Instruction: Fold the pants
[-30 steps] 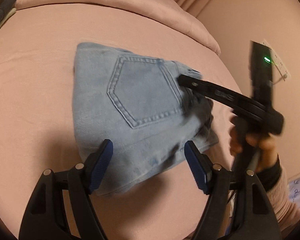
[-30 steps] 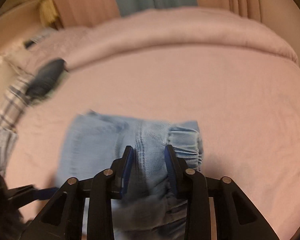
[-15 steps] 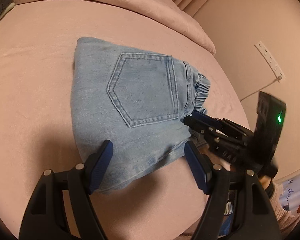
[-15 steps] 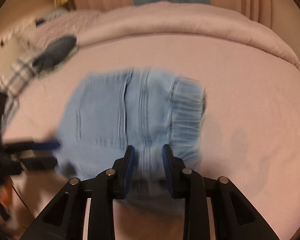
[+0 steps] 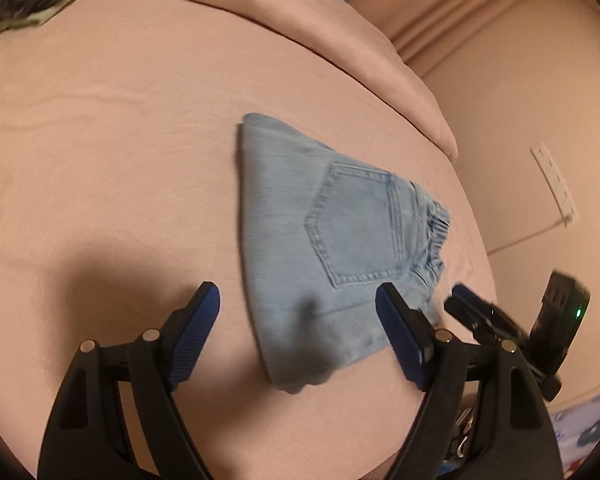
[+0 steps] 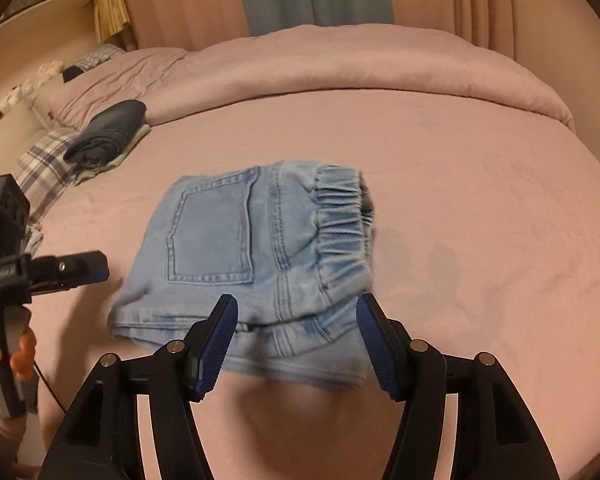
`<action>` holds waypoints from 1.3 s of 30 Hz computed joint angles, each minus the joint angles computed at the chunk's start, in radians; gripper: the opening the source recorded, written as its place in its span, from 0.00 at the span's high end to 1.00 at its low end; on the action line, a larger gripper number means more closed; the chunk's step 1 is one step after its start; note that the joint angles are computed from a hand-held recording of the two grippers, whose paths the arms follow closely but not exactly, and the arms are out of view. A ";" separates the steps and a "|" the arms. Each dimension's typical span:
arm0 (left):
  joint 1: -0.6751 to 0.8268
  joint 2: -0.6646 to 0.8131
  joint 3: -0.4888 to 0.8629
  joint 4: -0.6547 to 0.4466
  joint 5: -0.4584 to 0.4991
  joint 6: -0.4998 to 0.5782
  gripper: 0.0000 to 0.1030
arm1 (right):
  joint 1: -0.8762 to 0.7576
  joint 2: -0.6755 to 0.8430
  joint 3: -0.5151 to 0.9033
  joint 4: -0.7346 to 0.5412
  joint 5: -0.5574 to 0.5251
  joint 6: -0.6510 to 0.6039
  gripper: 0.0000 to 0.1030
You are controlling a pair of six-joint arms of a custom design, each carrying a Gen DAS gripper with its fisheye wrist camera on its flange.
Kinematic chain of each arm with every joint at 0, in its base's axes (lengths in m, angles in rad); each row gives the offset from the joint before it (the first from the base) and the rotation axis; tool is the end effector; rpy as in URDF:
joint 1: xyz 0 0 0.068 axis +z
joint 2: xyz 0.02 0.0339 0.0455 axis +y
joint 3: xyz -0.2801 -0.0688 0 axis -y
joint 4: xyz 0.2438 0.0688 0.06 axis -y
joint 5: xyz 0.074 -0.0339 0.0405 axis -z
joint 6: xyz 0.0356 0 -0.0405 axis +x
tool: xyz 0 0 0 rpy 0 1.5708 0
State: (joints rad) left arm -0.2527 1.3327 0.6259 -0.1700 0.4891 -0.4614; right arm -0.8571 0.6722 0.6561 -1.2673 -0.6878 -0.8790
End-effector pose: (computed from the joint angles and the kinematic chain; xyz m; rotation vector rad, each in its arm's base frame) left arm 0.2337 -0.0776 0.1920 -0.0362 2.5208 -0.9044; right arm 0.0658 -0.0414 0.2466 -0.1521 2.4216 0.2933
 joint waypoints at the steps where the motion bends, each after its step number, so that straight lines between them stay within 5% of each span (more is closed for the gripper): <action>1: 0.009 0.003 0.000 -0.001 0.005 0.002 0.22 | -0.011 0.010 -0.003 0.003 0.001 -0.009 0.39; 15: -0.013 0.116 0.062 0.013 0.051 -0.010 0.21 | -0.103 0.250 -0.018 0.008 0.008 -0.067 0.28; 36: 0.024 0.330 0.186 0.060 0.196 -0.004 0.16 | 0.082 0.601 0.022 0.128 -0.128 0.104 0.18; 39: 0.059 0.344 0.190 0.055 0.258 0.005 0.16 | 0.082 0.661 0.059 0.066 -0.122 0.034 0.18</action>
State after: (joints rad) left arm -0.1933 1.6772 0.8159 -0.1147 0.7472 -0.4561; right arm -0.7752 1.3329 0.7152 -1.2017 -0.8097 -0.8447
